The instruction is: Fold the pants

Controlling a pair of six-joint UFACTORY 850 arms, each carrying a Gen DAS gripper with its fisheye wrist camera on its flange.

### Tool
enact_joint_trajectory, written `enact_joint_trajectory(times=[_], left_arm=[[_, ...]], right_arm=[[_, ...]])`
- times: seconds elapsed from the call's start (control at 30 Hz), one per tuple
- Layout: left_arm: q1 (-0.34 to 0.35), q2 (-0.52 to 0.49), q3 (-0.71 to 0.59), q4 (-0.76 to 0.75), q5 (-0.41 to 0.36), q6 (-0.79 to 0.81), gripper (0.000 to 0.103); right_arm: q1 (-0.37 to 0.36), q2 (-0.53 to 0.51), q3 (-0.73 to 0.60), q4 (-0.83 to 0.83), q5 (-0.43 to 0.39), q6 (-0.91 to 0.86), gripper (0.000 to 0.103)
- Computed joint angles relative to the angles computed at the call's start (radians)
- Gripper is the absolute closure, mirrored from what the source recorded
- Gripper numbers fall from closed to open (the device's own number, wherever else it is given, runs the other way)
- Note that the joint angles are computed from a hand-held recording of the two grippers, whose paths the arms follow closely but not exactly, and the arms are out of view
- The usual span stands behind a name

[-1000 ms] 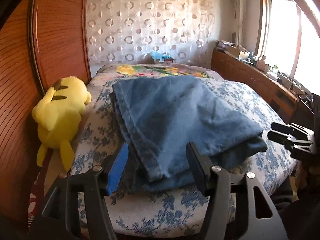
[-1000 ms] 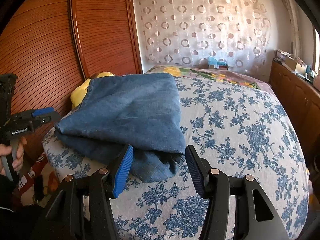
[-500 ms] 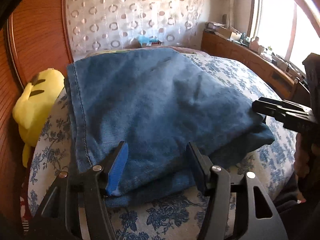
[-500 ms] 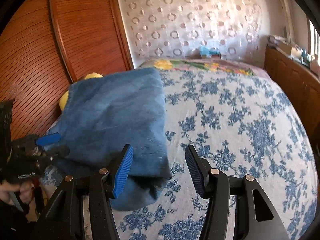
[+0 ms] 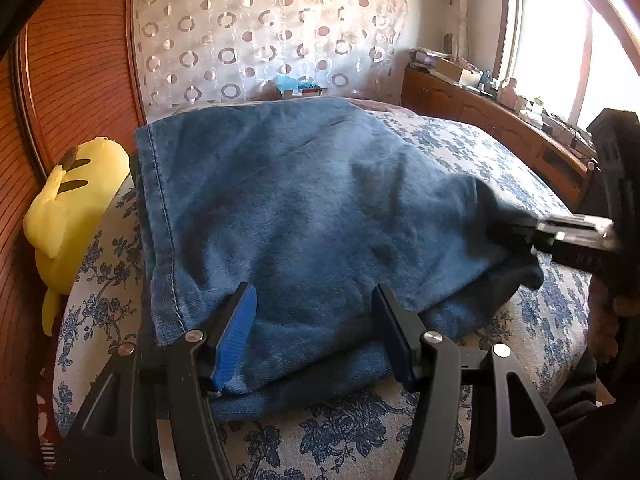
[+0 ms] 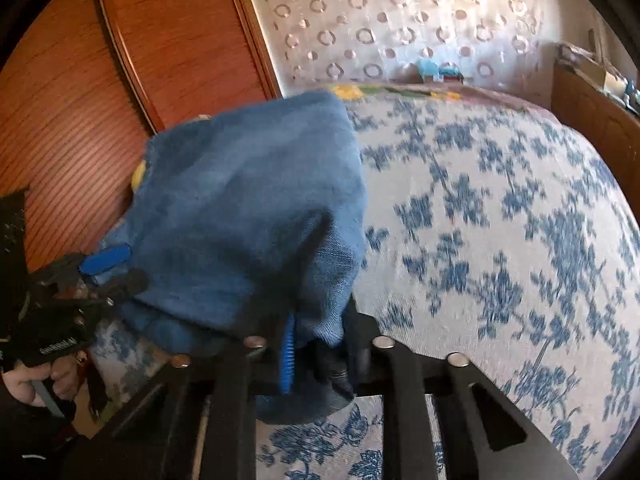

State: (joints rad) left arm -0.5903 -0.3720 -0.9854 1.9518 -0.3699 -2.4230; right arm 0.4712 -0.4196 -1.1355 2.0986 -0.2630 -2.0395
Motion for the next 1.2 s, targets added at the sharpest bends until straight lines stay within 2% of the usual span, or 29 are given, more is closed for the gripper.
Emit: enact_joint_trajectory(times=[0.17, 0.4, 0.57, 0.77, 0.97, 1.07, 1.2], left_arm=[[0.006, 0.045, 0.029, 0.021, 0.008, -0.039, 0.042], [0.023, 0.152, 0.117, -0.014, -0.057, -0.035, 0.042], [0.057, 0.25, 0.211, -0.066, -0.115, -0.019, 0.042], [0.104, 0.339, 0.301, -0.175, -0.192, 0.056, 0.042], [0.144, 0.38, 0.338, -0.152, -0.201, 0.032, 0.042], [0.157, 0.375, 0.329, -0.119, -0.186, 0.011, 0.042], [0.155, 0.361, 0.307, -0.063, -0.174, -0.019, 0.042]], right_arm=[[0.022, 0.058, 0.008, 0.226, -0.035, -0.25, 0.089], [0.086, 0.074, -0.051, 0.205, -0.076, -0.294, 0.089], [0.161, 0.044, -0.122, 0.097, -0.093, -0.241, 0.089], [0.22, -0.016, -0.173, -0.172, -0.135, -0.049, 0.089], [0.251, -0.076, -0.205, -0.563, -0.188, 0.269, 0.089], [0.258, -0.113, -0.229, -0.745, -0.161, 0.425, 0.089], [0.259, -0.126, -0.245, -0.835, -0.159, 0.521, 0.088]])
